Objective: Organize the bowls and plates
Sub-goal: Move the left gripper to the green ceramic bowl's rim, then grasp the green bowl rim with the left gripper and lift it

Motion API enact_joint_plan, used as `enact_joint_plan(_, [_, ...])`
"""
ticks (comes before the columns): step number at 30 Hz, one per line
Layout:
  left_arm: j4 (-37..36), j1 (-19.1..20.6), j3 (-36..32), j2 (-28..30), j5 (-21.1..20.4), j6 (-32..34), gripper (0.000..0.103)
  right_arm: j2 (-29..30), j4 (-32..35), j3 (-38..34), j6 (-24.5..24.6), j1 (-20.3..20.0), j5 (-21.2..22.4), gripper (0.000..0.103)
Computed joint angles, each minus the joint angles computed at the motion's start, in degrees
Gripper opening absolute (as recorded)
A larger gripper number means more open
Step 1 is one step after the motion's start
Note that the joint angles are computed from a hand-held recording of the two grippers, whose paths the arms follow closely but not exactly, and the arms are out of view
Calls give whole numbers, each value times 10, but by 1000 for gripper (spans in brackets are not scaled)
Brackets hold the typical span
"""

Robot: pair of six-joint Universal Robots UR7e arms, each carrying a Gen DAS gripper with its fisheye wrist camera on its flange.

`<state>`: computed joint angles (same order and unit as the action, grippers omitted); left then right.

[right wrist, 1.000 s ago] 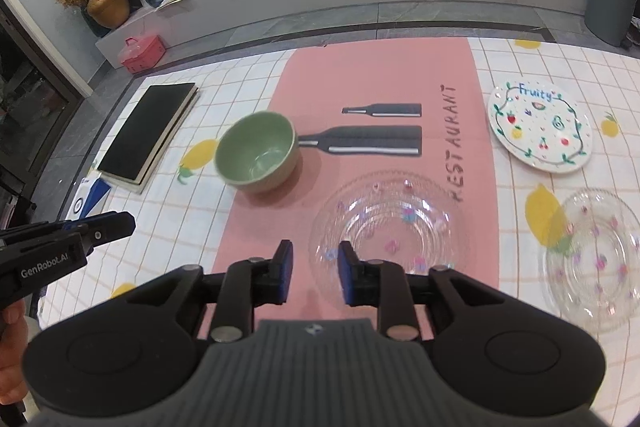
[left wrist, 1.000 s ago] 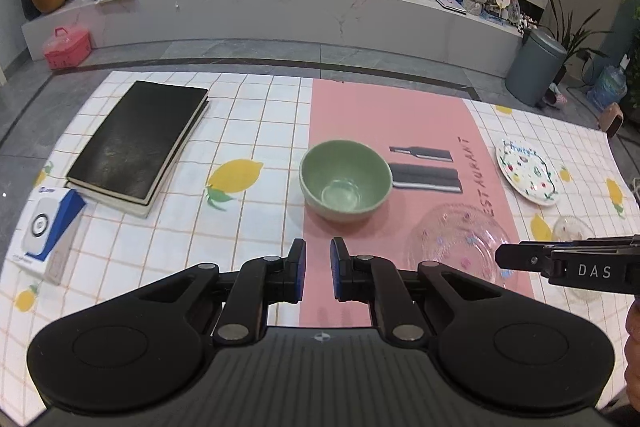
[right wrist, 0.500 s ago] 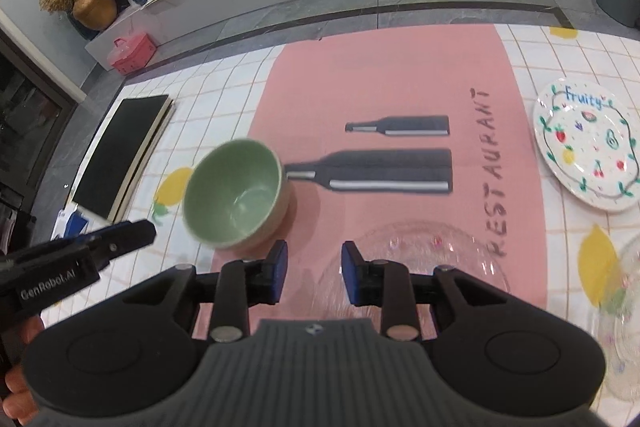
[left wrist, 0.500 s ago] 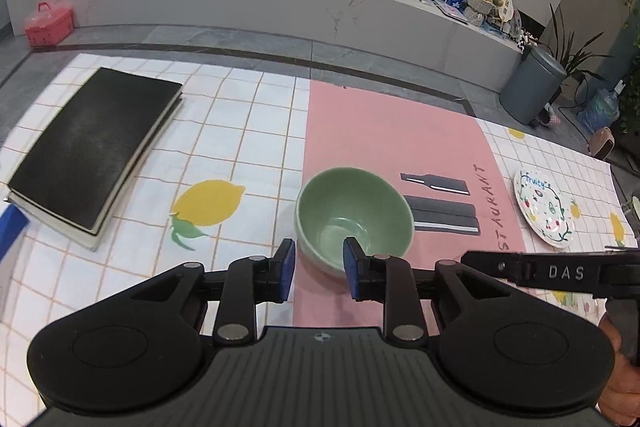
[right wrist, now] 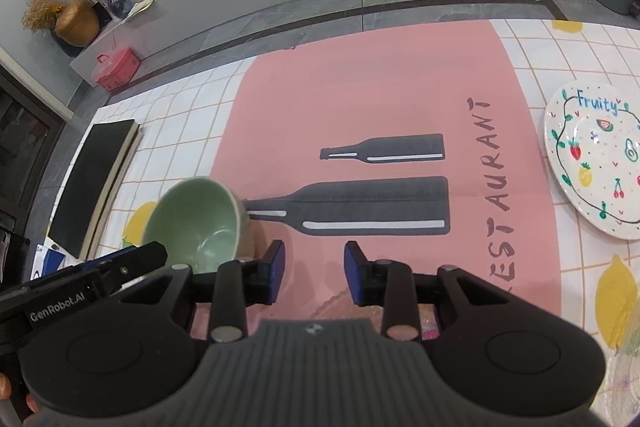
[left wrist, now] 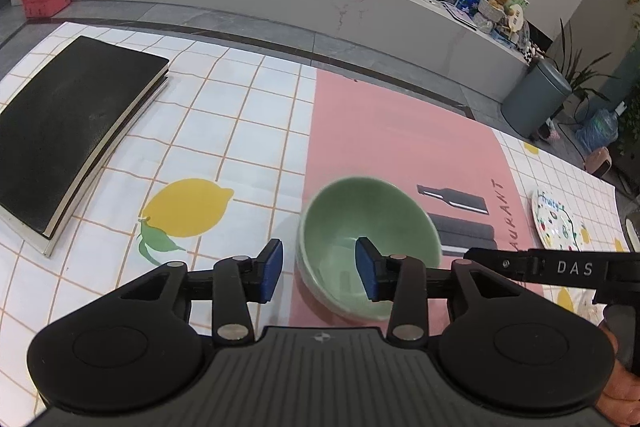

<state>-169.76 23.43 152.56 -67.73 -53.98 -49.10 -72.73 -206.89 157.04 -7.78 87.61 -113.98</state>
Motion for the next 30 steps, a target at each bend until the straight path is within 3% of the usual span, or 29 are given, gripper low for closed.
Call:
enact_joint_plan(4, [-38, 18, 0, 14, -2, 18, 47, 14, -6, -6, 4, -8, 3, 35])
enact_joint_plan(6, [-59, 27, 0, 22, -2, 25, 47, 22, -17, -8, 1, -13, 6, 46])
enact_joint_plan(8, [-81, 38, 0, 30, -7, 31, 48, 30, -26, -9, -2, -15, 6, 48])
enact_joint_plan(22, [-174, 79, -10, 95, -19, 53, 51, 55, -41, -22, -14, -63, 57, 47])
enact_joint_plan(26, [-182, 85, -13, 102, -26, 53, 51, 52, -37, -21, -15, -70, 70, 42])
enact_joint_plan(28, [-181, 81, -10, 102, -21, 53, 51, 33, -14, -18, -7, -83, 99, 42])
enact_joint_plan(30, [-174, 80, -8, 96, -17, 47, 43, 26, -12, -15, -4, -88, 124, 41])
